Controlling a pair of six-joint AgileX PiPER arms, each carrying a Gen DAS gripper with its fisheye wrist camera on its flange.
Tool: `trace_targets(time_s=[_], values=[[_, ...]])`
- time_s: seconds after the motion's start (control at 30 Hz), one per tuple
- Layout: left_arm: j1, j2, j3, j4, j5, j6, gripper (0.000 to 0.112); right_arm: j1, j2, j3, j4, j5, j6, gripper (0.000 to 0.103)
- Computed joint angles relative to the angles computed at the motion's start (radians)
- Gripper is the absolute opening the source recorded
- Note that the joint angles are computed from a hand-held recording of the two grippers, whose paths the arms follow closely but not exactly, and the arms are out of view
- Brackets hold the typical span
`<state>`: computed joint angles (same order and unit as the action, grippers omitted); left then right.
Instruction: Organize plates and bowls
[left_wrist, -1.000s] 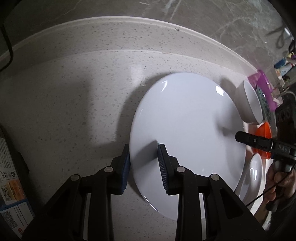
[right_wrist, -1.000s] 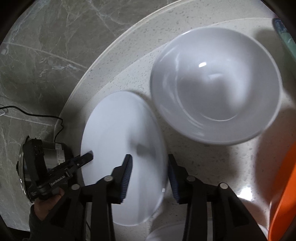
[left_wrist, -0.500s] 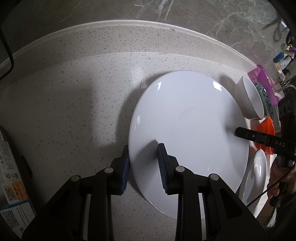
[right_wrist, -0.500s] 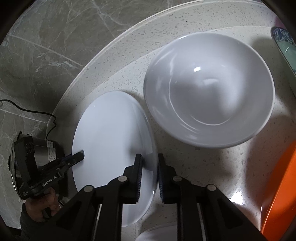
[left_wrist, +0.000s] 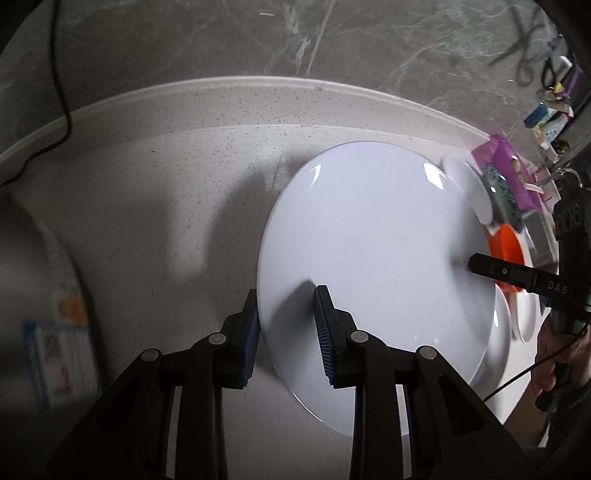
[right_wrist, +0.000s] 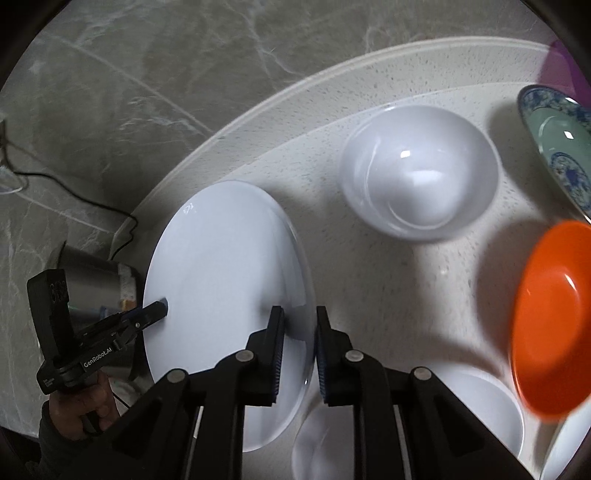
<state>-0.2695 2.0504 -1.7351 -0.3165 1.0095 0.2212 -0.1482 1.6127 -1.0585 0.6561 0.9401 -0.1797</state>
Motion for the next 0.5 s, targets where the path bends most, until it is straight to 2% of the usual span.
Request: trace_targets(time_s=[0.23,0.5], values=[[-0.011,-0.299,0.342,-0.01,-0.068,-0.012,0.025,-0.006,-0.22,0.111,-0.004,0.08,0.011,0.018],[-0.05,-0.614,0.734,0.021,-0.13,-0.143,0.025,-0.026,-0.4,0.283,0.03,0.168,-0.055,0.018]])
